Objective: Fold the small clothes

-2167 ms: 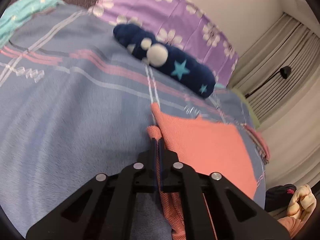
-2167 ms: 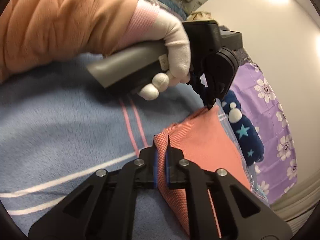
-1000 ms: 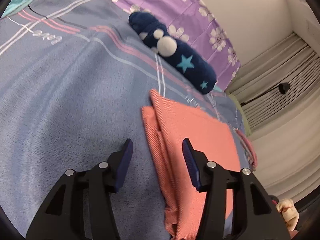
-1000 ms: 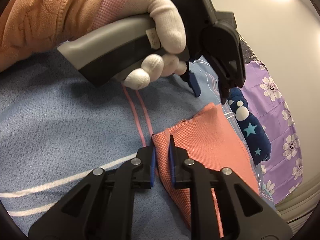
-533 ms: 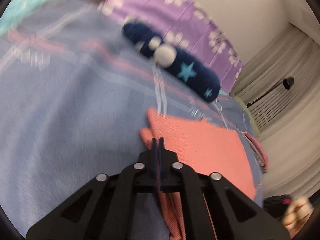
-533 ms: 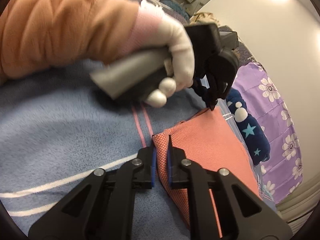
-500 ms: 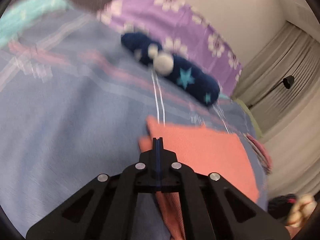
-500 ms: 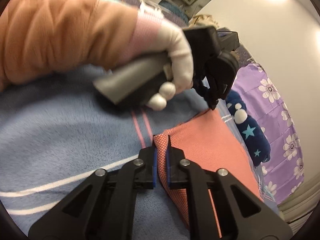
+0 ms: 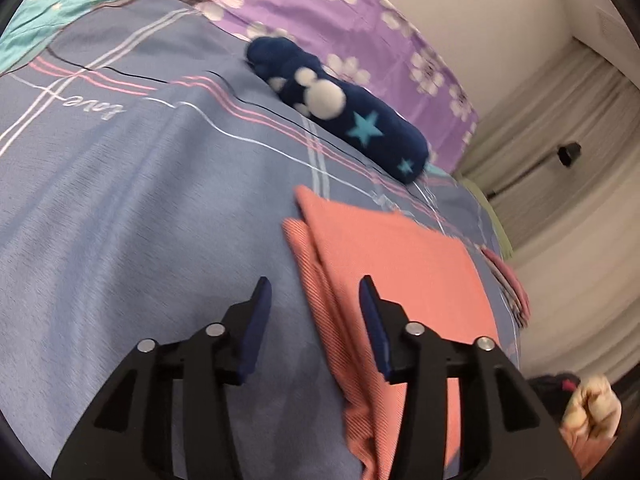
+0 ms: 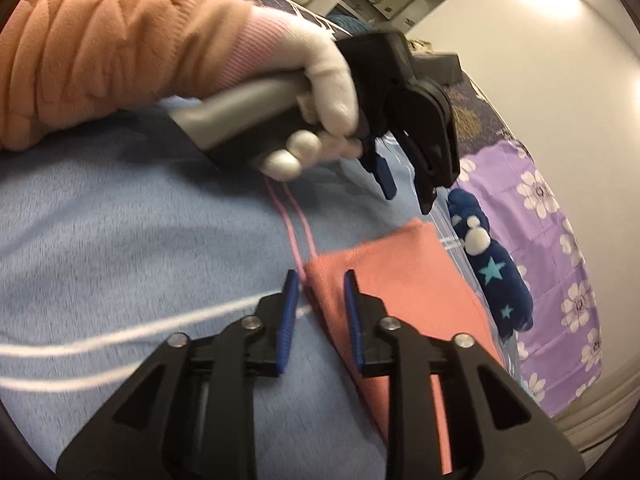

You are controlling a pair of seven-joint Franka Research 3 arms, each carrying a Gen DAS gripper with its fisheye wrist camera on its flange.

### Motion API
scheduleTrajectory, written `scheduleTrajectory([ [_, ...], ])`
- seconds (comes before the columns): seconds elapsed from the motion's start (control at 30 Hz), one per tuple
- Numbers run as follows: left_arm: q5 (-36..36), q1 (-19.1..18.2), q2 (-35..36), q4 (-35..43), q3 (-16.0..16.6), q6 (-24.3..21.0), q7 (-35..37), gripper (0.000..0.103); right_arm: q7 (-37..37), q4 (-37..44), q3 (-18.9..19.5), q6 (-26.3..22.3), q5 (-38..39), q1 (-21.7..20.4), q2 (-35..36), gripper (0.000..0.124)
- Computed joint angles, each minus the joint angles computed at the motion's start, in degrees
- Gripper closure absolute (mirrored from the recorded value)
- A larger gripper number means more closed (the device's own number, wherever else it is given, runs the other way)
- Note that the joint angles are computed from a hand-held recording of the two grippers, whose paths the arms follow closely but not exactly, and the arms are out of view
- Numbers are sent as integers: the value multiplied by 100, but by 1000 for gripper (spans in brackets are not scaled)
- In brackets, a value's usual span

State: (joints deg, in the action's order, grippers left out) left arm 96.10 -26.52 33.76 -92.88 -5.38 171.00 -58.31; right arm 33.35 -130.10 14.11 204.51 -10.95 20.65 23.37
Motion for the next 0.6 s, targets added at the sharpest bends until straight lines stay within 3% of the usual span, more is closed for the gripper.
scheduleTrajectory([
  [0.17, -1133, 39, 368, 273, -65, 214, 1374, 47, -382, 88, -484, -250, 773, 639, -45, 90],
  [0.27, -821, -218, 453, 432, 329, 466, 800, 44, -819, 184, -805, -172, 1317, 1131, 75, 89],
  [0.4, -802, -291, 607, 656, 588, 795, 498, 44, -1189, 504, -1049, -175, 2020, 1610, 307, 89],
  [0.53, -686, -294, 856, 1037, 746, 1028, 166, 44, -1379, 642, -1027, -90, 2285, 1688, 451, 89],
  [0.6, -1036, -244, 982, 1178, 720, 1055, 533, 44, -1432, 649, -986, -54, 2340, 1662, 471, 89],
])
